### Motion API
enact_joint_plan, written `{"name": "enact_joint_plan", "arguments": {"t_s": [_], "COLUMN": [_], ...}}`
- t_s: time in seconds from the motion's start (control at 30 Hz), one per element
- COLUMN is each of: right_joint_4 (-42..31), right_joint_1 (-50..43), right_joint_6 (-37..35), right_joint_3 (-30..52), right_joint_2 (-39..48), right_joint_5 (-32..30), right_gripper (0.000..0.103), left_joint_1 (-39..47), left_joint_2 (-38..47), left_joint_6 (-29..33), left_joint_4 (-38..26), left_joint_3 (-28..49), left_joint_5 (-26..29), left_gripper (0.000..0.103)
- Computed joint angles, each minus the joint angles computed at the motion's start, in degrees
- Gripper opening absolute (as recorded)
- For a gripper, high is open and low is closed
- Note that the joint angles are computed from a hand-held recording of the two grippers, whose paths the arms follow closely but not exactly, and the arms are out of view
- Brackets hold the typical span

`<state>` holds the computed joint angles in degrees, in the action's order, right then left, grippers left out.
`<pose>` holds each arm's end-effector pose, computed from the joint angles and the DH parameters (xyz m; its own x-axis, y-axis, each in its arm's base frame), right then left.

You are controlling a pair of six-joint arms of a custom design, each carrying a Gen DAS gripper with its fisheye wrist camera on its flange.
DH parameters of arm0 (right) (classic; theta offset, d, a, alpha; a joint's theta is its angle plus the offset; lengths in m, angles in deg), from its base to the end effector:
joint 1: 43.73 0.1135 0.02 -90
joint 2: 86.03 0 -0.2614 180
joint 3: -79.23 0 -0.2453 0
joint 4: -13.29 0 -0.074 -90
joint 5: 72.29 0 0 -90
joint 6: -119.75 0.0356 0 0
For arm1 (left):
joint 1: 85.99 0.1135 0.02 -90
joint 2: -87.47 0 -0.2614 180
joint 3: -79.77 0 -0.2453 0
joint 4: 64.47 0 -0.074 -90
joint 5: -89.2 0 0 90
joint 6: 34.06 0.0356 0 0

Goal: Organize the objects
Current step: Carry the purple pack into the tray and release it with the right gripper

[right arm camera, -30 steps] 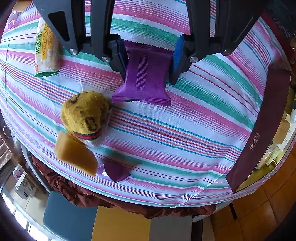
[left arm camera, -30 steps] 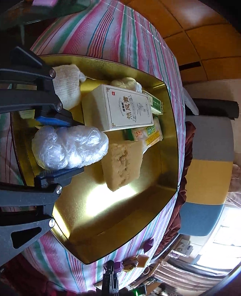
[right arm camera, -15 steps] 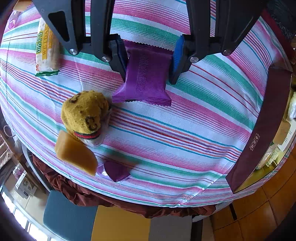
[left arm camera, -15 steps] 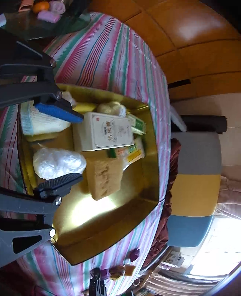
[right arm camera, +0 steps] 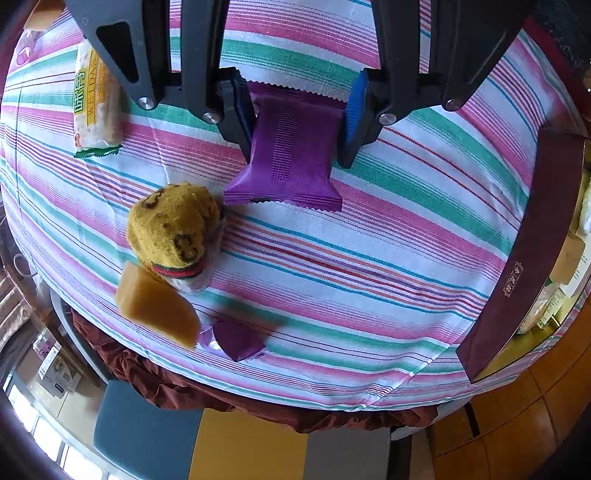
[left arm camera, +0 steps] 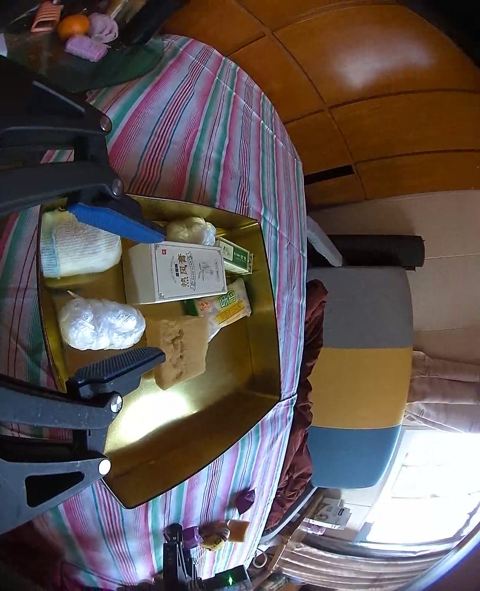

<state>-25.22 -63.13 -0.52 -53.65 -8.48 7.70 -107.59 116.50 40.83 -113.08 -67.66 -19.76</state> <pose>0.2042 -0.0654 0.1427 -0.8954 -0.2110 -0.3921 -0.2121 0.9764 -0.0410 0.1087 -0.0306 0.1793 -0.6706 0.0004 -0.7418 -0.0414 0.9984 0.0380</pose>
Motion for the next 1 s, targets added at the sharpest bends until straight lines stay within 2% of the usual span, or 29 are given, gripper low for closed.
{"name": "enact_joint_plan", "arguments": {"t_s": [0.1,0.3,0.47,0.63,0.83,1.0], "right_joint_4": [-1.25,-8.73,-13.63,-14.20,-8.34,-2.96], "right_joint_1": [1.51,6.70,18.43,36.82,57.03,65.36], "right_joint_6": [3.67,9.20,16.32,26.99,37.67,42.11], "right_joint_3": [0.52,1.42,2.75,4.20,6.86,9.03], "right_joint_2": [-0.68,-8.05,-17.12,-21.73,-15.18,-4.00], "right_joint_5": [1.68,-3.53,-5.34,-2.95,2.01,5.04], "right_gripper": [0.041,0.041,0.041,0.041,0.041,0.041], "left_joint_1": [1.99,6.77,9.35,14.18,29.91,42.50], "left_joint_2": [-2.08,-4.68,-6.49,-7.95,-9.11,-7.72], "left_joint_6": [1.06,2.97,3.81,5.56,12.04,17.79], "left_joint_4": [-1.09,-2.37,-3.19,-3.51,-3.32,-2.34], "left_joint_3": [-0.04,-0.56,-1.38,-2.09,-2.68,-3.29], "left_joint_5": [1.32,4.36,6.30,9.62,19.42,27.45], "left_gripper": [0.060,0.061,0.061,0.061,0.062,0.062]}}
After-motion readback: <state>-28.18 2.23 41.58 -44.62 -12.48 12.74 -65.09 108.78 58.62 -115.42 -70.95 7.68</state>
